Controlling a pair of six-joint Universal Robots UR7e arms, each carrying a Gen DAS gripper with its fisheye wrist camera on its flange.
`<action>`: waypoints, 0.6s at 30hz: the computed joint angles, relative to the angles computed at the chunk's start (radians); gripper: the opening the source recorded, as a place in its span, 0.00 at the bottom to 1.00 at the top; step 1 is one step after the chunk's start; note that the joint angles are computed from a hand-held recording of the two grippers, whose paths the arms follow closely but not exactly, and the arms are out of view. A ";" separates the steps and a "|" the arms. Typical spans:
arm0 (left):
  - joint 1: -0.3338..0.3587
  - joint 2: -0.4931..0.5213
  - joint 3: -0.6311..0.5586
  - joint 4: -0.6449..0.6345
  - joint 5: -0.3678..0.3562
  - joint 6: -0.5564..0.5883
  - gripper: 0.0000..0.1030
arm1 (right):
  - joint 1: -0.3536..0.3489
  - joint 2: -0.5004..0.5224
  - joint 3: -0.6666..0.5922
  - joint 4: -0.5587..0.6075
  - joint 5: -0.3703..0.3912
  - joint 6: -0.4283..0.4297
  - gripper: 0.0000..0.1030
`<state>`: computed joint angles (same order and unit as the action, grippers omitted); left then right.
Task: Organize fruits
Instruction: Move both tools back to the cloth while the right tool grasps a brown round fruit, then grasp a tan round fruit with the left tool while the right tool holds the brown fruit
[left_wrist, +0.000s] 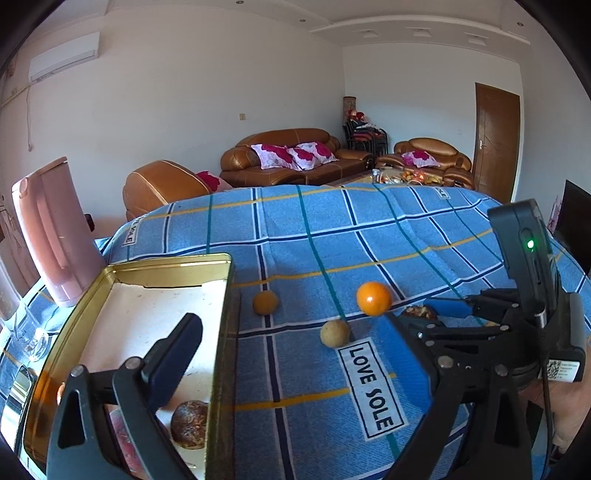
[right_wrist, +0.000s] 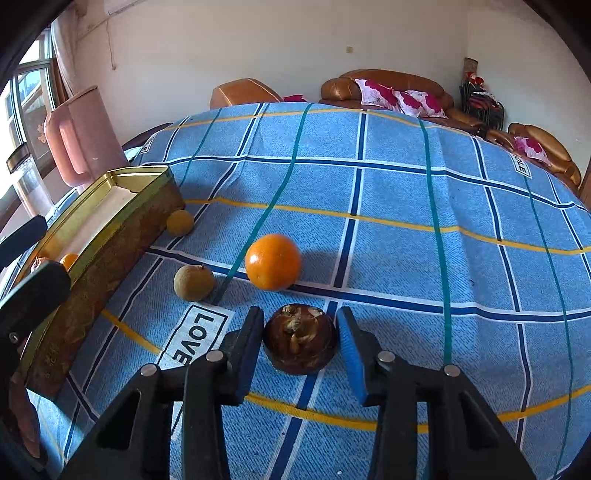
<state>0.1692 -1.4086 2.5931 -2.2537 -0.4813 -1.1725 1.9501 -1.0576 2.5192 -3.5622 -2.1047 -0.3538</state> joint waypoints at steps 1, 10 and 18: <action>0.015 0.024 -0.005 -0.046 -0.009 0.038 0.80 | -0.003 -0.003 0.005 -0.017 0.002 0.002 0.41; 0.183 0.203 -0.065 -0.350 -0.124 0.281 0.55 | -0.003 -0.001 0.023 -0.146 -0.012 0.021 0.41; 0.285 0.258 -0.124 -0.428 -0.223 0.385 0.39 | 0.010 0.013 0.015 -0.152 -0.029 0.005 0.41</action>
<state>0.4541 -1.1504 2.4691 -2.6818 -0.7045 -0.7876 1.9604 -1.0443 2.5346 -3.7141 -2.1338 -0.3492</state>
